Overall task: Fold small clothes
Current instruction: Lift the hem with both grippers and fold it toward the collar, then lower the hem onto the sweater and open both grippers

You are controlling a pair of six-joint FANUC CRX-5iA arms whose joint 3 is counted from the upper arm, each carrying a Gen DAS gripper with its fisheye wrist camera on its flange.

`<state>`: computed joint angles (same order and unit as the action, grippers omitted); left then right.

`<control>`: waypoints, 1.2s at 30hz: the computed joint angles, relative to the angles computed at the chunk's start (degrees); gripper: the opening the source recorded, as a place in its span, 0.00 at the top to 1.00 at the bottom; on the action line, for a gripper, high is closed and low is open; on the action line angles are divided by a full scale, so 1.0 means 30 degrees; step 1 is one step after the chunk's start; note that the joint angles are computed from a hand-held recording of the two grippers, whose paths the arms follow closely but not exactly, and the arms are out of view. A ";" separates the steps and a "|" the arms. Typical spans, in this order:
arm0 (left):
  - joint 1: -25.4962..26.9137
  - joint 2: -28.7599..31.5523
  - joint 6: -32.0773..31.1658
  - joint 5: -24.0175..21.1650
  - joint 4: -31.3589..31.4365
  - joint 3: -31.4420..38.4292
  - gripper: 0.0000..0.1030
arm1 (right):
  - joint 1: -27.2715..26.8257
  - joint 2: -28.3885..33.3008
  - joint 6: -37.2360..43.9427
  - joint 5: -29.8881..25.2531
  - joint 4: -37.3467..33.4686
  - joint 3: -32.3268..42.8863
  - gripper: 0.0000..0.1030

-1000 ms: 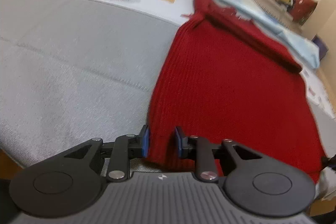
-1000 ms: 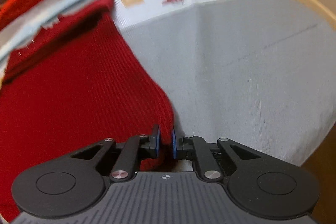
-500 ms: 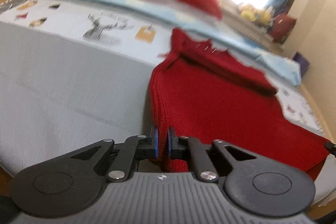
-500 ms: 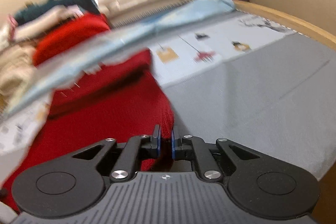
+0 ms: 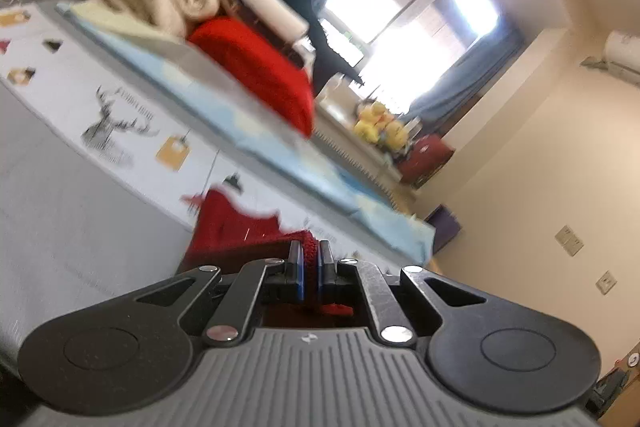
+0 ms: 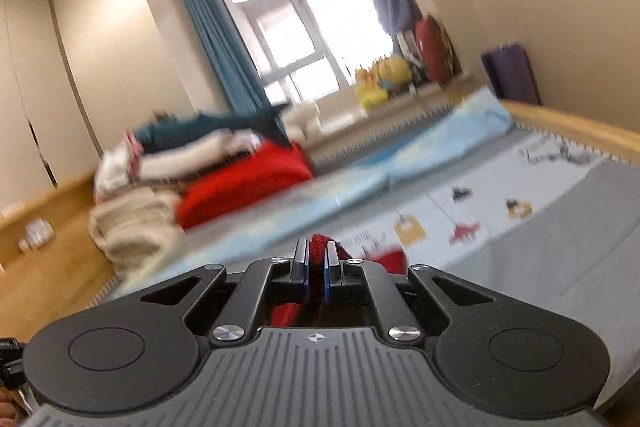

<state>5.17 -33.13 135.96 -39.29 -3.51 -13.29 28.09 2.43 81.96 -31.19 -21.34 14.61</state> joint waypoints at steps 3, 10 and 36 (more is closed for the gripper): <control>0.0994 0.0913 -0.1377 0.0538 0.1320 0.0242 0.94 | -0.0444 0.0625 -0.1032 0.0164 -0.0100 0.0819 0.95; 0.4797 0.6685 -0.6144 -0.2510 0.5556 0.2004 0.94 | -0.0173 0.6448 -0.5507 -0.2265 0.4481 0.5594 0.95; 0.6579 1.2813 -0.7498 -0.5084 0.8561 0.2740 0.53 | 0.0215 1.7486 -0.7097 -1.3588 0.4736 1.9869 0.51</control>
<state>24.91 5.31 113.46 -54.54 22.18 -5.07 28.74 54.89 60.67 -71.95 -7.13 74.22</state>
